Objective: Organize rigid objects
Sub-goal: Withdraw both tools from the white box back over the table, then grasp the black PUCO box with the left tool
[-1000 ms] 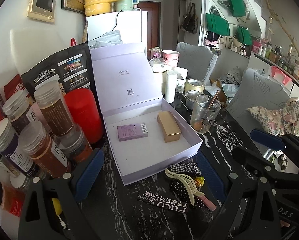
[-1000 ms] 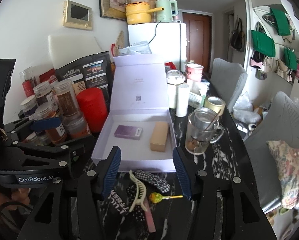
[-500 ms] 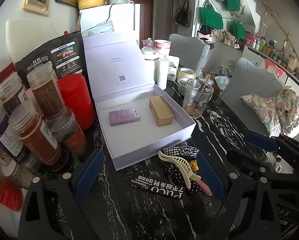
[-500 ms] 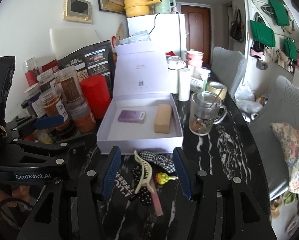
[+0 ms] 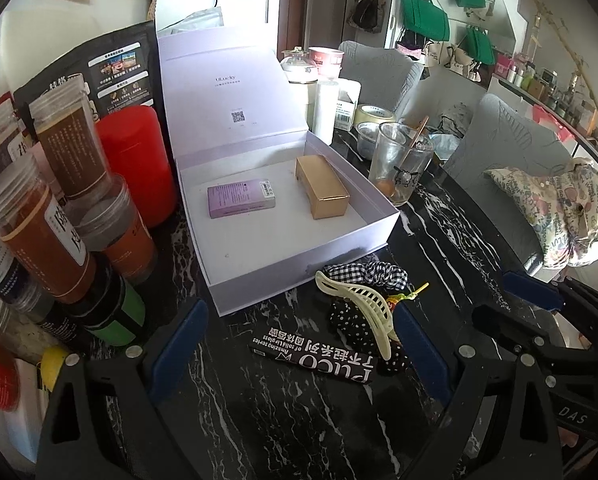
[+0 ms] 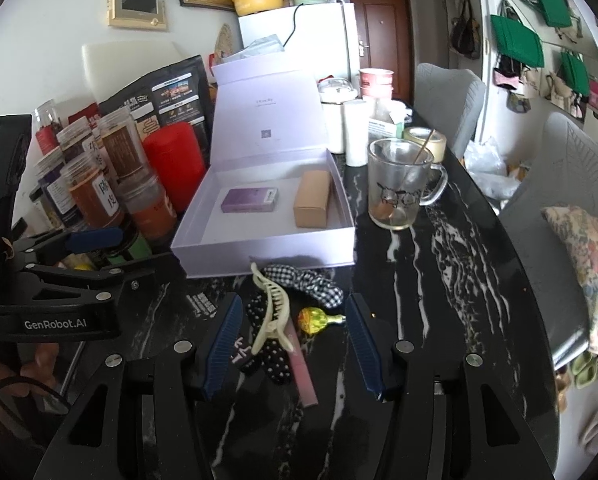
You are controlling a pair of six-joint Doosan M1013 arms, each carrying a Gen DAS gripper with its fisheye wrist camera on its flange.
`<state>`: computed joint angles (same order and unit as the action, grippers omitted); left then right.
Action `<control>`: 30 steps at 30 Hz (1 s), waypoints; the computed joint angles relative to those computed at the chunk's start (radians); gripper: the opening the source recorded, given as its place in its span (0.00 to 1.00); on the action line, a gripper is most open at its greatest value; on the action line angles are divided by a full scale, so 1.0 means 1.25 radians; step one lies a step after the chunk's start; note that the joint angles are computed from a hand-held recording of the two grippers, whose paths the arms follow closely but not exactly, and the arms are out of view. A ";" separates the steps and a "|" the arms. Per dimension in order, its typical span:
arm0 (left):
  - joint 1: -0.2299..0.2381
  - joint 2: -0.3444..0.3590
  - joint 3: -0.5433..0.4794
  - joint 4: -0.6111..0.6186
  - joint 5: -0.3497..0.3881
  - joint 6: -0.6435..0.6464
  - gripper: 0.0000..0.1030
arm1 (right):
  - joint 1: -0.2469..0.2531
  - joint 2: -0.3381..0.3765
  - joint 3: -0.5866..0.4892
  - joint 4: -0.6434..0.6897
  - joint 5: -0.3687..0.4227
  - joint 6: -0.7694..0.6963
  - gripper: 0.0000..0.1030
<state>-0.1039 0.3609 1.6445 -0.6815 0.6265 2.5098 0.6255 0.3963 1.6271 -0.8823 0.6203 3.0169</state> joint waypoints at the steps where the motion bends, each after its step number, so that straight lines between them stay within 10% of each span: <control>1: -0.001 0.003 0.000 0.005 0.000 -0.007 0.92 | -0.002 0.001 0.002 0.004 -0.004 -0.001 0.52; 22: -0.047 0.054 0.010 0.288 -0.097 -0.384 0.92 | -0.035 0.015 0.045 0.093 -0.056 -0.035 0.52; 30: -0.060 0.084 -0.013 0.372 -0.048 -0.490 0.92 | -0.044 0.016 0.049 0.106 -0.059 -0.051 0.52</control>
